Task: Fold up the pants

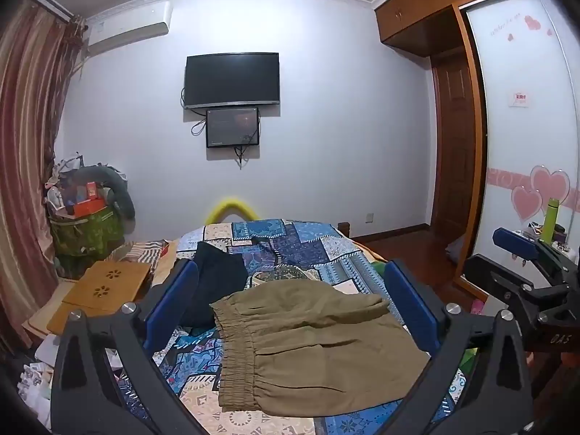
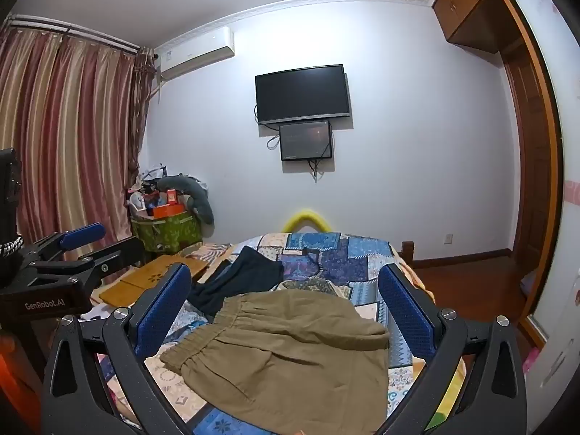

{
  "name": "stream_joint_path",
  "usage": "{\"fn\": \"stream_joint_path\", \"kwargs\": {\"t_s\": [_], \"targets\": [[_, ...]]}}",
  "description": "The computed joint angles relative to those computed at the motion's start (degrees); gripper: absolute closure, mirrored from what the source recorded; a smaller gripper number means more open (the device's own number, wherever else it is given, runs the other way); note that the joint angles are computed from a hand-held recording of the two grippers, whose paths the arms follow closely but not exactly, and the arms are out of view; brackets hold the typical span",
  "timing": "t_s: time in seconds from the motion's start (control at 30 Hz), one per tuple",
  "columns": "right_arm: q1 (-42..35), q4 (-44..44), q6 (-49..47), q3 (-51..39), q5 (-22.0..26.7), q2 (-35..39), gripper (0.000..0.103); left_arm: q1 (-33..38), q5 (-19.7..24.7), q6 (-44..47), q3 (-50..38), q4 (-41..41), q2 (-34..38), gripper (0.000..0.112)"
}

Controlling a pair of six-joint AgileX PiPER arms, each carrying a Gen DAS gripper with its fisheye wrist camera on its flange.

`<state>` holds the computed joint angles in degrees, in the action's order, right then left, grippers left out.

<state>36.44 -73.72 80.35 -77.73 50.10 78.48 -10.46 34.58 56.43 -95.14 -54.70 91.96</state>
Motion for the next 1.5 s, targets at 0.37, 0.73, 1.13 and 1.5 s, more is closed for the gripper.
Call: {"fn": "stream_joint_path", "kwargs": {"t_s": [0.37,0.73,1.13,1.5], "targets": [[-0.5,-0.7,1.9,1.6,-0.2,0.1,0.001,0.3,3.8,-2.5,-3.9,1.9,2.4,0.009],[-0.2,1.3,0.5,0.2,1.3,-0.1,0.001,0.1,3.6,-1.6,-3.6,1.5,2.1,0.009],[-0.8,1.3,1.0,0.8,0.9,-0.4,0.001,-0.1,3.6,-1.7,-3.6,1.6,2.1,0.009],[-1.1,1.1,1.3,0.9,0.8,-0.2,0.001,-0.5,3.3,-2.8,-3.8,2.7,2.3,0.009]]}}
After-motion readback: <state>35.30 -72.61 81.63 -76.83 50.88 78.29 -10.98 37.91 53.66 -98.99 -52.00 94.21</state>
